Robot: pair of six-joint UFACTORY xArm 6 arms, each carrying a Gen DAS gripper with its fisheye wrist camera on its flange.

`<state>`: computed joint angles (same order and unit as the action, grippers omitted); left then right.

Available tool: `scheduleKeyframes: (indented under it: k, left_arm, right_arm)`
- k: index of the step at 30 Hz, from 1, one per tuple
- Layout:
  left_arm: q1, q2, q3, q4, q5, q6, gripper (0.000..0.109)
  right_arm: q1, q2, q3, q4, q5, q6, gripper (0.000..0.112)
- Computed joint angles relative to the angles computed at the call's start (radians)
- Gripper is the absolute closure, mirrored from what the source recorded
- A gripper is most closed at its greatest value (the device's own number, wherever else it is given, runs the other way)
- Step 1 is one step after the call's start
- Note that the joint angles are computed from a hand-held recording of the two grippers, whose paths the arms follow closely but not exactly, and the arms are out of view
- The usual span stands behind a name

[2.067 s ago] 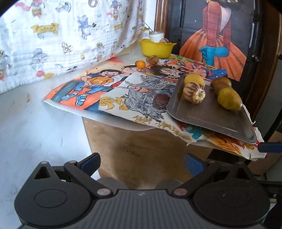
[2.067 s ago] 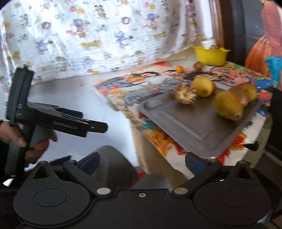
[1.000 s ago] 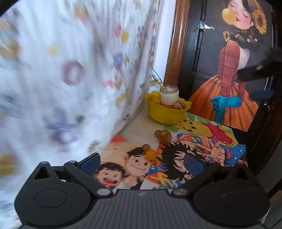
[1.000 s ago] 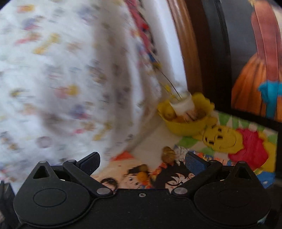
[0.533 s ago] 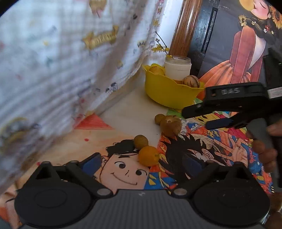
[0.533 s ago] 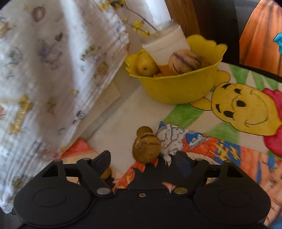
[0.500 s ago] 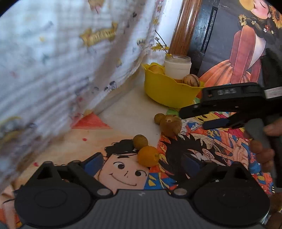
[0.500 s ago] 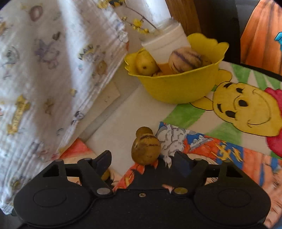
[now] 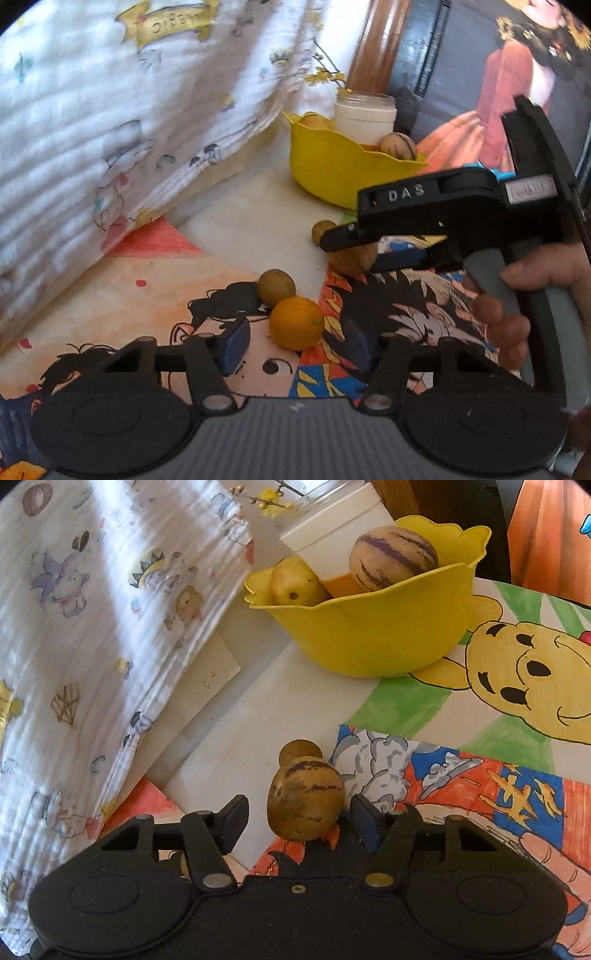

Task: Organize fruits
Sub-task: 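Grasp the purple-striped fruit with the right tool while the left tool grasps the small orange, then carry both fruits over the gray tray and lower them onto it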

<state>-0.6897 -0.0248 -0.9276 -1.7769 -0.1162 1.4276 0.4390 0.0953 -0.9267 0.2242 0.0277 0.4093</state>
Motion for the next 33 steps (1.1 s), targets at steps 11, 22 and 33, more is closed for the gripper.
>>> scheduleKeyframes:
  k: [11, 22, 33]
  left_arm:
    - [0.023, -0.008, 0.035, 0.182, 0.037, -0.223, 0.073]
    - [0.028, -0.14, 0.194, 0.577, 0.047, -0.615, 0.074]
    - [0.078, -0.446, 0.489, 1.419, 0.056, -1.406, 0.074]
  right_arm:
    - [-0.037, -0.012, 0.02, -0.351, -0.011, 0.338, 0.067]
    - [0.03, -0.165, 0.153, -0.101, -0.013, 0.146, 0.068]
    - [0.094, -0.528, 0.388, -0.248, 0.069, 0.299, 0.068]
